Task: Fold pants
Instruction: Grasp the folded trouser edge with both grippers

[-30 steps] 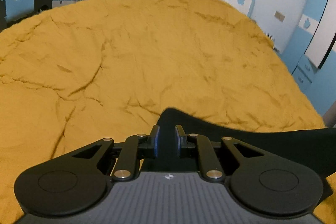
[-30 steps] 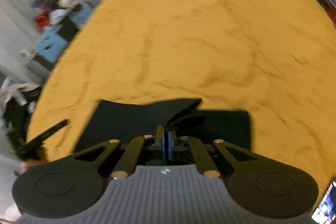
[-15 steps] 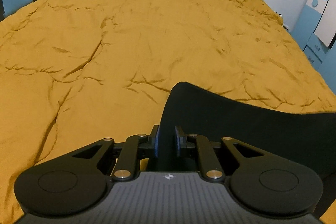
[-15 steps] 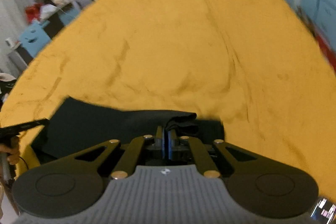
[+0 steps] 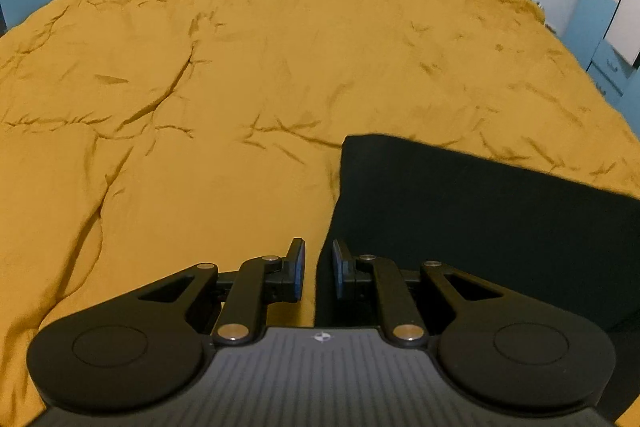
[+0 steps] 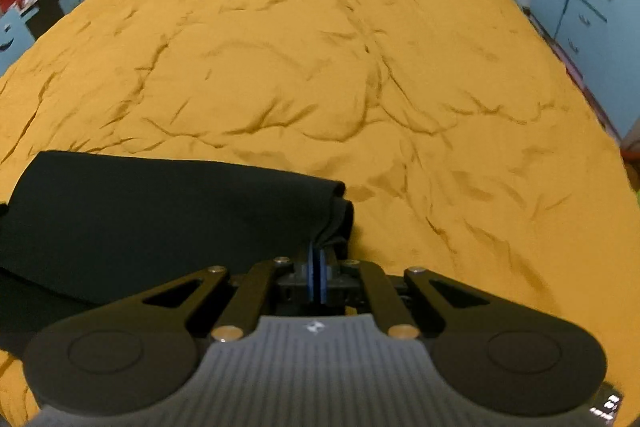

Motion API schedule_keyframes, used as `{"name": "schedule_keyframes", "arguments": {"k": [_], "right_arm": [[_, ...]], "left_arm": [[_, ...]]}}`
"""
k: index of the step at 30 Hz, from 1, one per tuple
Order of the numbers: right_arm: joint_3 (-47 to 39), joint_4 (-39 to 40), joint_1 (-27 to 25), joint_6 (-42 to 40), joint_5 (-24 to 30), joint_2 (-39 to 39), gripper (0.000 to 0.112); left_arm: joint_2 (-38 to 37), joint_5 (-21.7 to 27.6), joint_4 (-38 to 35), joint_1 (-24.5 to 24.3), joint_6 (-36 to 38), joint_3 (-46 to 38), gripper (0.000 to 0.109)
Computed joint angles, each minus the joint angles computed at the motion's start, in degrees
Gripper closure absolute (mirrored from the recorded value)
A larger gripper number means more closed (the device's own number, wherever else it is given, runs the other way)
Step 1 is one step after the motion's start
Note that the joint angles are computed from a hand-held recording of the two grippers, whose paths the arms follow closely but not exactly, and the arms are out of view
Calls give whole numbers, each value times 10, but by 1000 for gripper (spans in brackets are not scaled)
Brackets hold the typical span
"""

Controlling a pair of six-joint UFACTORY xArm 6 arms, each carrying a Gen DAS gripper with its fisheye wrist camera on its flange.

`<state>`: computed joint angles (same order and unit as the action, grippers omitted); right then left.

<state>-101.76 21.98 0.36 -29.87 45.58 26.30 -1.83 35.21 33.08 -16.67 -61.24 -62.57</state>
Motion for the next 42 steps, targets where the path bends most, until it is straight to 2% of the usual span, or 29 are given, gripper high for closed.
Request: {"name": "schedule_keyframes", "arguments": {"k": [5,7,8,11,12,14,16,18,20,22,23,25,28,30,34,36,39,42], "right_arm": [[11,-35,4,38,-23,4,112],[27,-72,7,62,-55,-6,112],[32,-69,5,62,-63,-10,111],[11,15,-13,51,-33,-9,106],[4,35,-18,57,-26,-8,90],[-20,96,-34,65,3,3,68],[-61,149,-49,88,51,28,67],[-102,157,-52,123,80,59,59],[-137,138,-49,157,97,87,61],[-157,145,-48,168,106,103,80],[-162,156,-47,163,107,107,100],[-141,162,-39,134,79,92,111],[-97,184,-28,40,33,59,112],[-72,155,-16,-6,-2,43,112],[-55,5,7,42,-59,46,110],[-26,-41,10,80,-96,32,107],[10,-6,12,68,-117,6,107],[72,34,28,3,-165,-29,107]], "left_arm": [[-1,7,1,-1,5,3,93],[-2,12,2,-2,7,1,93],[-4,11,-1,-1,7,1,93],[-12,-8,-7,6,-1,9,93],[-15,-17,-6,10,-6,11,93],[-18,-37,-8,18,-13,14,93],[-10,-43,-18,23,-2,3,93],[4,-37,-23,27,9,-15,93],[17,-35,-32,28,19,-29,93],[24,-38,-43,30,27,-36,93],[27,-40,-47,30,29,-38,93],[31,-37,-45,30,30,-42,93],[36,-34,-46,31,37,-46,93],[40,-30,-48,32,42,-48,93],[47,-15,-33,34,36,-55,93],[47,-11,-15,38,18,-57,93],[50,-45,-30,52,21,-59,93],[72,-81,-51,56,72,-78,93]]}}
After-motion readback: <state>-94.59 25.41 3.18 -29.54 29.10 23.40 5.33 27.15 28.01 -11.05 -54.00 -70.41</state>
